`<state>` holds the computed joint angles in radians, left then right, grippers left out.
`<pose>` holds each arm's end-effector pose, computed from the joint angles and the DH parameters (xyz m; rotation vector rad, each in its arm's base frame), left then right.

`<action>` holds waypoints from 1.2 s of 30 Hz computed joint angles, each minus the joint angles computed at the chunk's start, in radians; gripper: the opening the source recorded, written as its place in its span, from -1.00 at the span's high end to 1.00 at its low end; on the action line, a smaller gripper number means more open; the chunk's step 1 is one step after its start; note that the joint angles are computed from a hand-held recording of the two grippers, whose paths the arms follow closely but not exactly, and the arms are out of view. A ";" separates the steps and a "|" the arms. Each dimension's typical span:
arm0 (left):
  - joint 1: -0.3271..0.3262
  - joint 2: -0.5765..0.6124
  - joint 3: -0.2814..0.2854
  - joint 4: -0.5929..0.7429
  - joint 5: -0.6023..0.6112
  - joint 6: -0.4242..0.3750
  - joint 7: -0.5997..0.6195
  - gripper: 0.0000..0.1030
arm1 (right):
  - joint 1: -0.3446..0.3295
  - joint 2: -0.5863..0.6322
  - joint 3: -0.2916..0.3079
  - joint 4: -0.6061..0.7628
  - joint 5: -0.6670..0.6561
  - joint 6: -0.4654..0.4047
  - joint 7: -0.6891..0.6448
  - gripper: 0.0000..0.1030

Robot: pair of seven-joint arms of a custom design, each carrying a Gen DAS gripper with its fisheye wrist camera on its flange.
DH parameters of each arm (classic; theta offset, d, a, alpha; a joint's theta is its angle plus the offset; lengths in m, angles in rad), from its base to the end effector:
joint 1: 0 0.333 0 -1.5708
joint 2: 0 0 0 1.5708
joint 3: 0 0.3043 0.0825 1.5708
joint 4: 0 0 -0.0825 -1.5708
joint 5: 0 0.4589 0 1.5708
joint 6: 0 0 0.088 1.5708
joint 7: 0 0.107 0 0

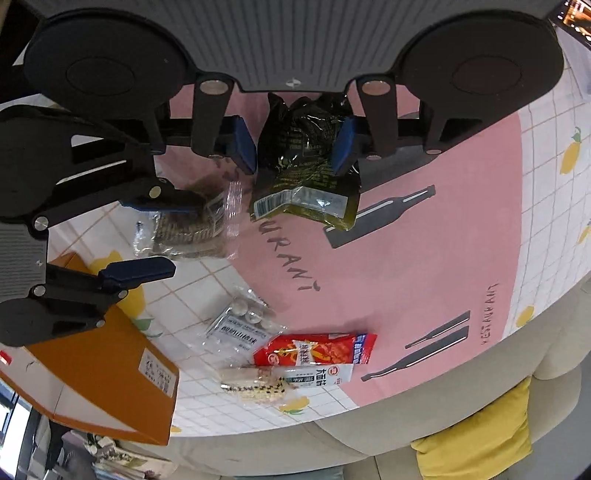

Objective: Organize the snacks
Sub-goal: 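Grasp the dark green bag with the left tool while the right tool grasps the clear dried-fruit bag, then carry both bags over the orange box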

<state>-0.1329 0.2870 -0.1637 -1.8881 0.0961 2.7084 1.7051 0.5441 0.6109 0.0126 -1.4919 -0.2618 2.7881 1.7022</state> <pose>0.6891 -0.2077 0.3638 -1.4046 2.3351 -0.5547 0.6864 0.4387 0.3449 -2.2623 1.1445 -0.5813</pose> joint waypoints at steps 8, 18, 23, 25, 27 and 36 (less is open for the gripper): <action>0.004 0.018 0.002 0.013 -0.006 -0.041 -0.011 0.01 | -0.015 0.028 0.017 0.021 0.047 -0.012 -0.025 0.02; 0.021 0.001 -0.008 -0.002 -0.087 -0.017 -0.067 0.17 | 0.002 0.034 0.000 0.036 0.043 -0.027 0.040 0.23; 0.028 -0.022 -0.019 -0.006 -0.134 -0.026 -0.074 0.17 | -0.015 0.017 0.017 0.035 0.080 -0.048 0.079 0.25; 0.029 -0.030 -0.020 0.001 -0.153 -0.040 -0.092 0.17 | -0.016 -0.002 0.015 0.023 0.085 -0.053 0.100 0.25; 0.031 -0.043 -0.024 0.005 -0.177 -0.049 -0.105 0.17 | -0.016 -0.028 0.010 0.003 0.082 -0.051 0.125 0.25; 0.022 -0.104 -0.049 0.031 -0.288 -0.078 -0.108 0.17 | -0.059 -0.206 0.020 -0.157 0.083 0.011 0.198 0.25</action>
